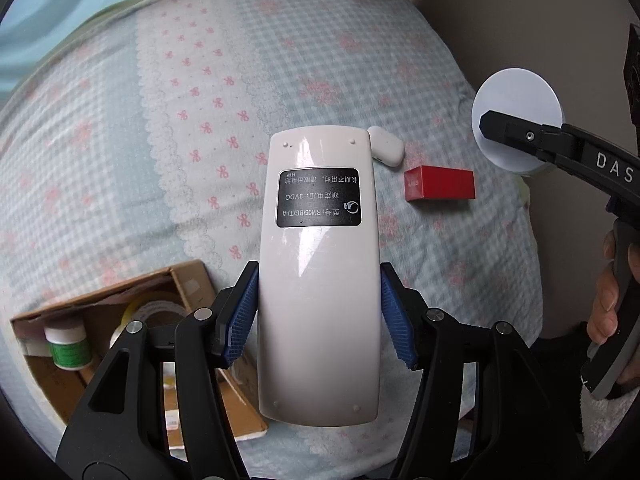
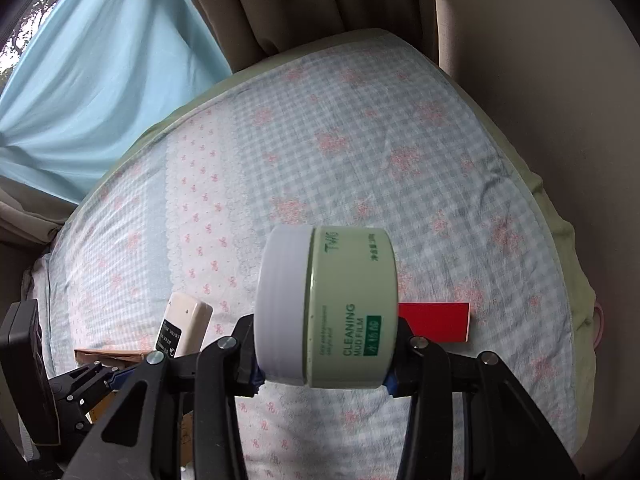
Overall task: Organize rigid objects
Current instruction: 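Carry the remote with the left tool while the right tool carries the jar to the box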
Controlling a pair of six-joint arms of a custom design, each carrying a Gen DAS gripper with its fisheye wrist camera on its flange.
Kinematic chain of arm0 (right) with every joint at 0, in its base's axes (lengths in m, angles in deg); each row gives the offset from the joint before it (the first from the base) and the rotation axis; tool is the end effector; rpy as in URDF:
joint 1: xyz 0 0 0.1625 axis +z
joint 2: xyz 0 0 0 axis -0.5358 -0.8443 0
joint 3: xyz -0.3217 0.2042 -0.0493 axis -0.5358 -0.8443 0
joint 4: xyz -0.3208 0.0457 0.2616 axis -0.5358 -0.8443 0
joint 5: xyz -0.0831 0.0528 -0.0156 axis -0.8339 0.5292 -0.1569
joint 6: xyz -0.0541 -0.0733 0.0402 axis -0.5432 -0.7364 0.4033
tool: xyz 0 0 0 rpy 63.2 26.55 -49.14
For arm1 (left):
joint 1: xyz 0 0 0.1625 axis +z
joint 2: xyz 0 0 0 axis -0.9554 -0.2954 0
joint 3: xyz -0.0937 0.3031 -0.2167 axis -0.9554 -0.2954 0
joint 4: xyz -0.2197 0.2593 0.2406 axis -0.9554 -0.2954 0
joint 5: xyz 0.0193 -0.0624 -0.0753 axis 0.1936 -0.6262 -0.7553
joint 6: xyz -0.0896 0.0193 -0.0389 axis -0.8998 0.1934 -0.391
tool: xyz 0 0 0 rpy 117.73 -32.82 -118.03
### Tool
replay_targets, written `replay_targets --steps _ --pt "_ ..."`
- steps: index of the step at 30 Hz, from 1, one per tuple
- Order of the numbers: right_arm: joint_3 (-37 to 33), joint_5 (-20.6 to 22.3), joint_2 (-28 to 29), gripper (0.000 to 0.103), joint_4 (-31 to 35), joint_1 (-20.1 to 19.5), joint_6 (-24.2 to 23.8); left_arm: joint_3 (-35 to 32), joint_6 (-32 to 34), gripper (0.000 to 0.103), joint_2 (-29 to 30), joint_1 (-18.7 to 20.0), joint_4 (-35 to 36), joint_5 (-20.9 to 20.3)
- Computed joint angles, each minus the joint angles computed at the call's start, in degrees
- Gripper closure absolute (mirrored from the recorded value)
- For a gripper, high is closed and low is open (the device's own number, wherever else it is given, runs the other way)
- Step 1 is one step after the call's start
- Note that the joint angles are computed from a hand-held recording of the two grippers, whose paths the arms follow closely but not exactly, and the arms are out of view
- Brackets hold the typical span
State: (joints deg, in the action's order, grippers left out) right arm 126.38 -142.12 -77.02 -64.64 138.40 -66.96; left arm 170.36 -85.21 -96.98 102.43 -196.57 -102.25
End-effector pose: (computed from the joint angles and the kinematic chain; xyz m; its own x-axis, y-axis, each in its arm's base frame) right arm 0.2577 -0.5848 0.3925 -0.7531 -0.4511 0.4788 -0.5021 0.8644 0.0246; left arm -0.4207 -0.4397 0.1697 -0.8988 -0.4011 -0.1771 -0.3092 0.8662 -0.3926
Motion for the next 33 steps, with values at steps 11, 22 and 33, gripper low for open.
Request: replay_targets --steps 11,22,33 --pt "9.36 5.02 -9.35 0.063 4.88 9.18 3.46 10.25 -25.39 0.048 -16.31 -14.73 17.84 5.78" --pt "17.73 10.15 -11.36 0.063 6.37 18.58 8.65 22.02 -48.56 0.048 -33.12 -28.71 34.31 -0.15" --pt "24.79 10.23 -9.05 0.063 5.2 24.17 14.08 34.33 -40.84 0.048 -44.98 -30.97 31.23 -4.58"
